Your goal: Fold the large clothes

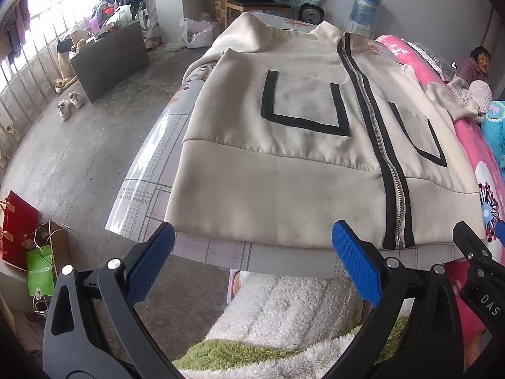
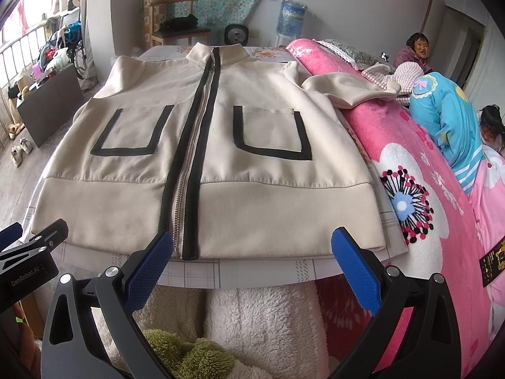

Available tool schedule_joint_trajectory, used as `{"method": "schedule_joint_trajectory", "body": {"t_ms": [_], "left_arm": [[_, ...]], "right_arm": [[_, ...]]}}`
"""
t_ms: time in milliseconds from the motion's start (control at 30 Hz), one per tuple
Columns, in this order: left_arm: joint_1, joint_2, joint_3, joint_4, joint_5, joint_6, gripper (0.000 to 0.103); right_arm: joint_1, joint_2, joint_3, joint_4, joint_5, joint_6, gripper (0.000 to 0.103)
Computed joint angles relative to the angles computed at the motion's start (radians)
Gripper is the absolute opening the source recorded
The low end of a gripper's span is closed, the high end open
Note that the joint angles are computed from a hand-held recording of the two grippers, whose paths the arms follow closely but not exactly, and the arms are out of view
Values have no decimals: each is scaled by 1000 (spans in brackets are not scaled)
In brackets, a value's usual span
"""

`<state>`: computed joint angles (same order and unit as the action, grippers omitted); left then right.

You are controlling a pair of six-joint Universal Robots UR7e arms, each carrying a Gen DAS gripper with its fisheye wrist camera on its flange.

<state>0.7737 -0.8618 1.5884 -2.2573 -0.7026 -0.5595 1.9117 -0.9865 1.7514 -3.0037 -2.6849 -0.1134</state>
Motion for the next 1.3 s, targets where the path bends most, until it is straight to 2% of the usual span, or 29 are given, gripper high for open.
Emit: {"method": "schedule_joint_trajectory", "body": {"t_ms": [233,700,967,1067,1300], "left_arm": [[11,14,-22,13,3,2,97],[48,77,-116,61,3,24,97],[83,156,-226,6,29,157,97],[103,208,-304,7,33,219,97],[145,325,-472,-4,37,363,97]], "right_arm": [[-1,4,-5,7,-4,9,98],[-30,40,-100,120,18,44,98],[-67,77,-204,153,101,-14,98],[-94,105,-267,202,151,-32,98],[-142,203,-433,267,210,-115,98]]}}
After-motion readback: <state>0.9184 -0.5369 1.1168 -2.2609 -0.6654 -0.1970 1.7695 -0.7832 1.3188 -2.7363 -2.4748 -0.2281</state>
